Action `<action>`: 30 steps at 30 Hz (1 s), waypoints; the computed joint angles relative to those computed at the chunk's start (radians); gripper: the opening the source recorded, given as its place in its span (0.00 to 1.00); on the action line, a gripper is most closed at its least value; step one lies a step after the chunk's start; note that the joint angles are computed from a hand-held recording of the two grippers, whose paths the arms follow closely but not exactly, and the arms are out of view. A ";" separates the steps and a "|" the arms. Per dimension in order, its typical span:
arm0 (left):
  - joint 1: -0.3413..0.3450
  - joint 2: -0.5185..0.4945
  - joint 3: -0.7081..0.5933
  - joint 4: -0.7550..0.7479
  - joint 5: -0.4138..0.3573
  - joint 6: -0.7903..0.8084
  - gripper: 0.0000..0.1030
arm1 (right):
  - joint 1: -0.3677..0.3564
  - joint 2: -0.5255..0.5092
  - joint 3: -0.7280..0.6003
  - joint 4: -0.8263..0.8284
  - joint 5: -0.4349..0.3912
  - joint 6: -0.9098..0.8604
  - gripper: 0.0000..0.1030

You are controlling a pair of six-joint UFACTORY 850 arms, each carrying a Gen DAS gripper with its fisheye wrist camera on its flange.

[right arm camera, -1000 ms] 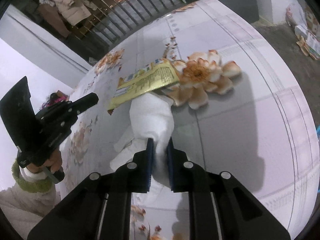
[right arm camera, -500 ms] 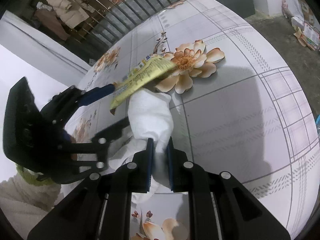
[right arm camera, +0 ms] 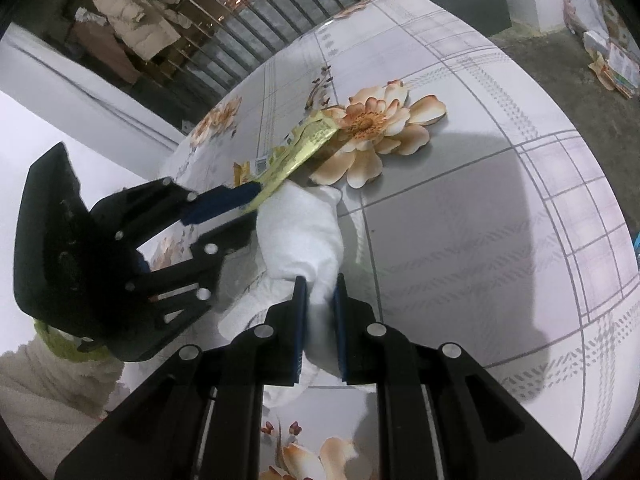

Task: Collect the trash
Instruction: 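Grasp the white glove with the right tool while the left grasps the yellow snack packet, then carry the glove and packet over the wastebasket and open both tools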

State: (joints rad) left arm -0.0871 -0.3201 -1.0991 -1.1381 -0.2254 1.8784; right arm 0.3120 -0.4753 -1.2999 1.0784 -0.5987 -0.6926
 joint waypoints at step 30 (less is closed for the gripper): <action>-0.303 -0.160 -0.390 0.180 -0.457 -0.683 0.03 | -0.469 0.561 0.647 0.729 0.237 -0.322 0.11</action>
